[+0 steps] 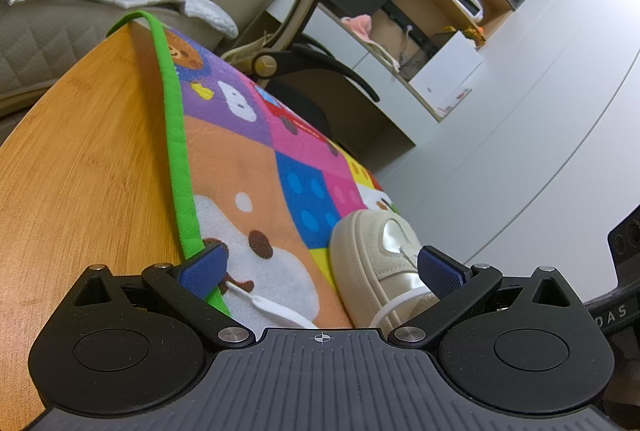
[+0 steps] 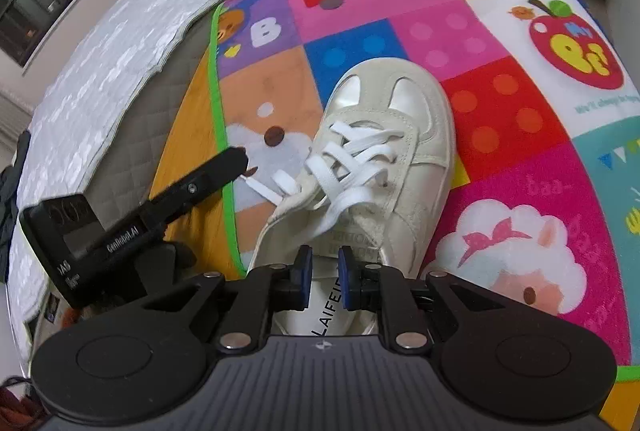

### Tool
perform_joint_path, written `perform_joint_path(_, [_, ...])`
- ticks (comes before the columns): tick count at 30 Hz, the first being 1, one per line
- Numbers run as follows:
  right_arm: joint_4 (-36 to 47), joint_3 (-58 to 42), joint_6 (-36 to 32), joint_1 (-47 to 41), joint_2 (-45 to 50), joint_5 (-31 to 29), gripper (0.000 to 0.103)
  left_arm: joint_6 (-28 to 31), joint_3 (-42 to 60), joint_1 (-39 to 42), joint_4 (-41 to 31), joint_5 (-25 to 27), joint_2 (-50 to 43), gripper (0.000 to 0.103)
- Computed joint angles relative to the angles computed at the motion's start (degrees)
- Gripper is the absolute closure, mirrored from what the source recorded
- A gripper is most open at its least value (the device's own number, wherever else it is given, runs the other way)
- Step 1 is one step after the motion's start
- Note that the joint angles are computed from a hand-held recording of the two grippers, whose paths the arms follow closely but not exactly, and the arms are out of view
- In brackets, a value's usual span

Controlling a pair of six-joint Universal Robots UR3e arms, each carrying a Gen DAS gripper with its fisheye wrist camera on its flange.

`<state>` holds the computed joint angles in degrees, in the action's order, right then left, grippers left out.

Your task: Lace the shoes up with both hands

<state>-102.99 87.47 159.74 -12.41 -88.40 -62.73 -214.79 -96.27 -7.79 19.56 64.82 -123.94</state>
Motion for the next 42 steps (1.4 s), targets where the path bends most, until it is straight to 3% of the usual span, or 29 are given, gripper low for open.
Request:
perform_joint_path(2, [0.7, 0.5, -2.1, -1.0, -1.2, 1.4, 0.077, 0.0, 0.1, 0.0, 0.0, 0.1, 0.0, 0.000])
perform_joint_path(3, [1.3, 1.0, -3.4, -2.1, -2.3, 2.8, 0.065, -0.1, 0.0, 0.0, 0.1, -0.1, 0.0, 0.000])
perform_joint_path(6, [5.8, 3.0, -10.2, -9.4, -7.5, 11.9, 0.046, 0.0, -0.2, 0.2, 0.1, -0.5, 0.1, 0.000])
perform_joint_path(7, [6.3, 4.8, -12.0, -12.9, -9.9, 15.9, 0.024, 0.0, -0.2, 0.3, 0.1, -0.6, 0.1, 0.000])
perform_joint_path(9, [3.1, 11.7, -13.6, -20.1, -15.4, 23.4, 0.000, 0.2, -0.1, 0.5, -0.4, -1.1, 0.2, 0.000])
perform_joint_path(14, [-10.4, 32.8, -4.8, -36.4, -22.8, 36.5, 0.000, -2.6, -2.2, 2.1, -6.2, -1.4, 4.8, 0.000])
perform_joint_path(18, [-7.5, 42.1, -6.5, -43.9, -18.5, 40.7, 0.000, -5.9, -7.1, 4.7, -11.1, -1.5, 12.6, 0.002])
perform_joint_path(19, [-7.7, 43.7, -7.5, -44.6, -16.3, 40.4, 0.000, -5.0, -6.8, 4.7, -15.0, -0.6, 14.7, 0.006])
perform_joint_path(20, [-9.2, 45.5, -8.4, -45.1, -14.2, 40.3, 0.000, -3.4, -5.5, 4.5, -20.2, 0.1, 16.6, 0.028])
perform_joint_path(21, [-9.0, 47.7, -12.5, -46.0, -14.4, 41.7, 0.000, -2.1, -4.0, 4.5, -24.5, -0.3, 17.5, 0.044])
perform_joint_path(22, [-6.5, 49.2, -18.5, -46.8, -16.2, 43.3, 0.000, -1.2, -1.9, 4.3, -29.6, -1.1, 18.0, 0.053])
perform_joint_path(25, [-14.0, 52.3, -20.1, -44.7, -17.7, 41.4, 0.000, -3.3, 3.6, 4.0, -39.5, -6.2, 16.6, 0.049])
perform_joint_path(27, [-25.5, 56.0, -16.9, -42.6, -18.3, 39.7, 0.000, -7.5, 6.1, 4.2, -40.7, -11.0, 14.2, 0.049])
perform_joint_path(29, [-30.9, 59.1, -16.5, -42.4, -19.4, 39.7, 0.000, -11.1, 9.2, 3.8, -42.2, -12.6, 11.9, 0.050])
perform_joint_path(31, [-26.1, 58.6, -19.9, -43.8, -19.9, 41.1, 0.000, -12.8, 12.9, 2.9, -45.6, -11.8, 10.0, 0.050])
perform_joint_path(35, [-12.7, 55.3, -29.0, -46.6, -18.4, 43.5, 0.000, -10.4, 24.3, 0.0, -62.6, -3.3, 6.9, 0.049])
perform_joint_path(37, [-6.6, 53.8, -33.1, -47.8, -17.7, 44.3, 0.000, -11.8, 26.1, 0.1, -63.9, -2.9, 5.9, 0.046])
perform_joint_path(39, [-7.3, 54.4, -33.0, -47.9, -17.3, 44.9, 0.000, -13.5, 29.0, 0.0, -65.4, -2.2, 4.4, 0.039])
perform_joint_path(42, [-13.5, 56.6, -29.7, -47.5, -17.2, 45.2, 0.000, -15.2, 33.8, -1.0, -66.2, -0.8, 1.5, 0.019])
